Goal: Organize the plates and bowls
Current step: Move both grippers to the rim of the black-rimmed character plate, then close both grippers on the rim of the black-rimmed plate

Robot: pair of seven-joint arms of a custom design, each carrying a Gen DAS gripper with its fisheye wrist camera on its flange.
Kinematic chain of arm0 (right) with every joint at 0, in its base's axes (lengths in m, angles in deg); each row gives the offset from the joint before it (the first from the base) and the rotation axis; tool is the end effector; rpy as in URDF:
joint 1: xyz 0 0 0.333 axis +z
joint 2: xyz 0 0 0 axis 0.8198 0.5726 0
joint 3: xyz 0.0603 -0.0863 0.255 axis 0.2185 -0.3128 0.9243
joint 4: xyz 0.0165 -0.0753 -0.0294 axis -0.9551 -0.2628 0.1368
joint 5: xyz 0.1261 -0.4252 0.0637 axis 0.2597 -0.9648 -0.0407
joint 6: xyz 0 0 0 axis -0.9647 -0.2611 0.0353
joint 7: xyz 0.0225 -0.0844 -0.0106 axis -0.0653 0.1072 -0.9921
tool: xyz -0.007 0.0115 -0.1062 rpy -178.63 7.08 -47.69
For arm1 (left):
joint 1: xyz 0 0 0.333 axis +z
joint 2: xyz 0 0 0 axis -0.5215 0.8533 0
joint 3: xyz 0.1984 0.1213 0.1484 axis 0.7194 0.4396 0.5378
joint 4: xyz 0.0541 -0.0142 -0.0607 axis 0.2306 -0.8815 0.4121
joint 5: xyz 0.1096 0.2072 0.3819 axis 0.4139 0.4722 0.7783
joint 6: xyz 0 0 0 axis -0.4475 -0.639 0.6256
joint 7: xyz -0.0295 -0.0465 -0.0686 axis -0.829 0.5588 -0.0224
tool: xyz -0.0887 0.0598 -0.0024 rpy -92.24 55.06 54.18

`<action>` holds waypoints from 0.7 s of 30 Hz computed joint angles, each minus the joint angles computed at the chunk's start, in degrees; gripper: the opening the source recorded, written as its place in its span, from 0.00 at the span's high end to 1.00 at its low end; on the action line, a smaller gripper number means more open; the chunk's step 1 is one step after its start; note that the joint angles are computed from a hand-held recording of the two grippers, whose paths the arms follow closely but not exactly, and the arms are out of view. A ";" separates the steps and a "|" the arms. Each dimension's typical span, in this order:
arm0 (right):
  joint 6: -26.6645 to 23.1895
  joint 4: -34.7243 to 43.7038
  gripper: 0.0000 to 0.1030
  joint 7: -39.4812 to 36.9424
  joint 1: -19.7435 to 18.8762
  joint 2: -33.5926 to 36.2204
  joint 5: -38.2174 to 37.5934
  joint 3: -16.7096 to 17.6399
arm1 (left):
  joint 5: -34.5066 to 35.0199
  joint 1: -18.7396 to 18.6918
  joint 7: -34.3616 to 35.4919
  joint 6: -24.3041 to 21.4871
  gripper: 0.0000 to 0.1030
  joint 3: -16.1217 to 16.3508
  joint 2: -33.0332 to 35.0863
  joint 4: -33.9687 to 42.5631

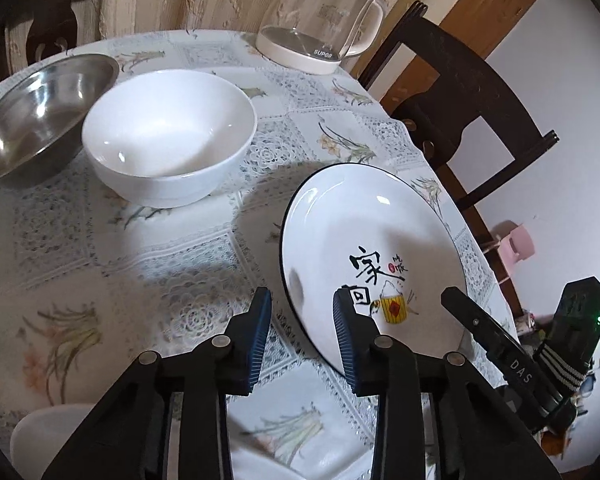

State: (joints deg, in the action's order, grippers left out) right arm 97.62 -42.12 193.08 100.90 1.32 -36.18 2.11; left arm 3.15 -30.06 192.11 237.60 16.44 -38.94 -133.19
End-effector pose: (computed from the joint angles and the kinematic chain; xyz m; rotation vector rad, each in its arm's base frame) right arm 0.5760 0.3571 0.2733 -1.4519 1.8338 -0.2605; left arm 0.6699 -0.1108 0.2898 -2.0089 2.1968 -0.9872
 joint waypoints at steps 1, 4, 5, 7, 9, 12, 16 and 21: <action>0.07 0.24 0.62 -0.70 -1.04 0.12 0.17 1.06 | 0.43 -0.21 -0.51 0.06 0.69 0.15 0.53 0.53; 0.26 0.99 0.64 -3.05 -3.57 0.53 0.96 3.61 | 1.27 -0.41 -1.56 -0.05 0.69 0.17 1.90 2.01; 0.11 1.28 0.65 -3.95 -4.68 0.67 1.47 4.76 | 1.60 -0.47 -1.89 -0.04 0.69 0.14 2.30 2.42; -0.13 1.76 0.66 -5.81 -7.14 0.95 2.67 7.32 | 2.41 -0.62 -2.42 -0.06 0.69 0.09 3.02 3.16; -0.61 2.36 0.66 -8.19 -10.46 1.32 4.27 10.84 | 3.42 -0.85 -3.06 0.04 0.69 0.07 3.76 3.85; -1.67 3.36 0.67 -11.81 -14.73 1.96 6.66 15.54 | 5.13 -1.21 -4.49 0.11 0.69 0.17 4.83 4.85; -2.54 3.53 0.67 -14.91 -16.02 1.99 8.33 17.44 | 6.11 -1.21 -5.82 0.83 0.69 -0.08 5.81 5.38; -3.58 4.16 0.67 -16.44 -14.78 2.24 8.77 16.55 | 5.80 -0.81 -4.95 2.12 0.69 -1.08 5.86 4.98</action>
